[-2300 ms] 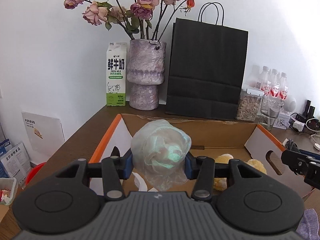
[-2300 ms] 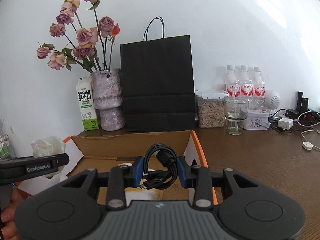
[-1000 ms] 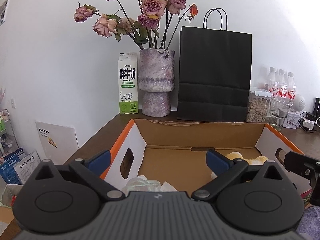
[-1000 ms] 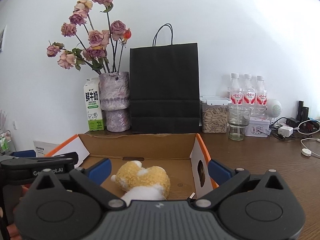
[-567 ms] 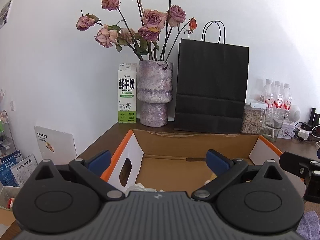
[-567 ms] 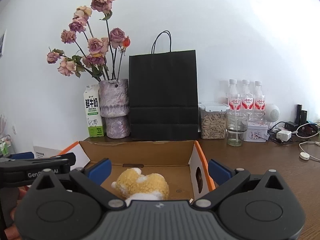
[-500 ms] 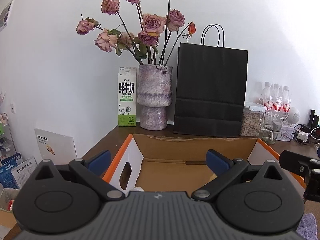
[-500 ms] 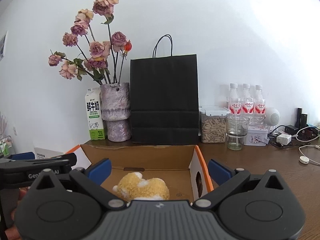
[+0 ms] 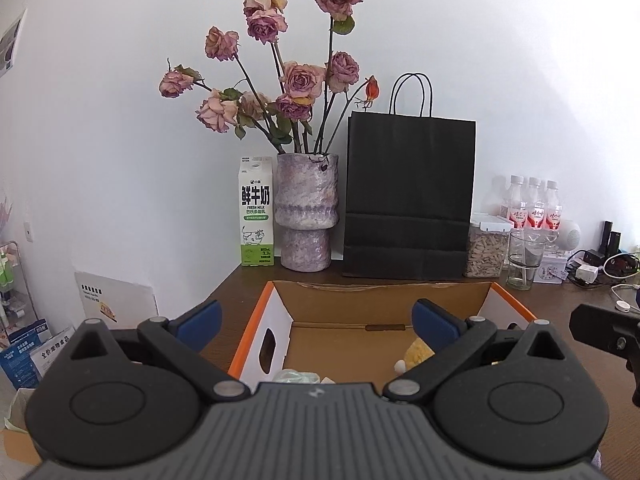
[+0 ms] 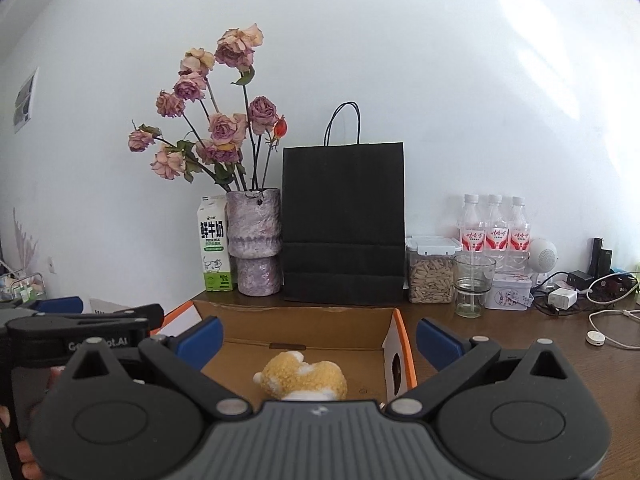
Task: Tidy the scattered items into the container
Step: 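Move both open tools back toward the remaining items on the table, then grasp the small beige printed box with the right tool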
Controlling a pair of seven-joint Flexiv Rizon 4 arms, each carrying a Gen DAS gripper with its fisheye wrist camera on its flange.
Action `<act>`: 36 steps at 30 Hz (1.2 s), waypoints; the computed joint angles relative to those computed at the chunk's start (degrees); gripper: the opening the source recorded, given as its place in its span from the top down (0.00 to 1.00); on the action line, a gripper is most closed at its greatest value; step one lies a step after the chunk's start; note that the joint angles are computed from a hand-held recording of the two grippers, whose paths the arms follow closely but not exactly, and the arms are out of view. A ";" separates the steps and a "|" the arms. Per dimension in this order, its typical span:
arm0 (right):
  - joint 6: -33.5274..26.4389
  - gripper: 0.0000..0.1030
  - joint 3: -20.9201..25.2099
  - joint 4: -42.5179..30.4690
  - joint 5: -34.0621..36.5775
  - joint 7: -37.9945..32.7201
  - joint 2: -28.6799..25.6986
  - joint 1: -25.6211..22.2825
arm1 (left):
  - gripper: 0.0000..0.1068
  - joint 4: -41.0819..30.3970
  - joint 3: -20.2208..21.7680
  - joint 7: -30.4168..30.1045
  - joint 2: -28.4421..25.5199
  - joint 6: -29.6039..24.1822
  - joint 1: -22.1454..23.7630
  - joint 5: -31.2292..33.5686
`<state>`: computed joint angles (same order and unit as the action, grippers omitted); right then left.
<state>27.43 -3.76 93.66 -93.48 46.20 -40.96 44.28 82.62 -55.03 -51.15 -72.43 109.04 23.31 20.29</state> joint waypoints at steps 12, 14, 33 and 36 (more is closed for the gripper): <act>-6.04 0.00 4.61 5.98 6.51 2.15 2.39 4.74 | 0.04 12.43 0.29 0.45 3.60 1.68 9.26 3.36; -7.63 0.00 5.34 6.32 8.83 1.69 2.10 5.86 | 0.04 14.40 1.49 0.18 4.37 2.56 10.39 3.33; 5.02 0.00 4.15 3.33 14.40 -2.73 -3.65 8.02 | 0.04 21.68 11.21 -0.34 8.71 1.98 12.59 -0.25; 6.46 0.00 3.62 1.77 15.40 -5.46 -4.58 7.83 | 0.04 21.40 12.02 -0.50 9.03 1.80 12.11 -0.74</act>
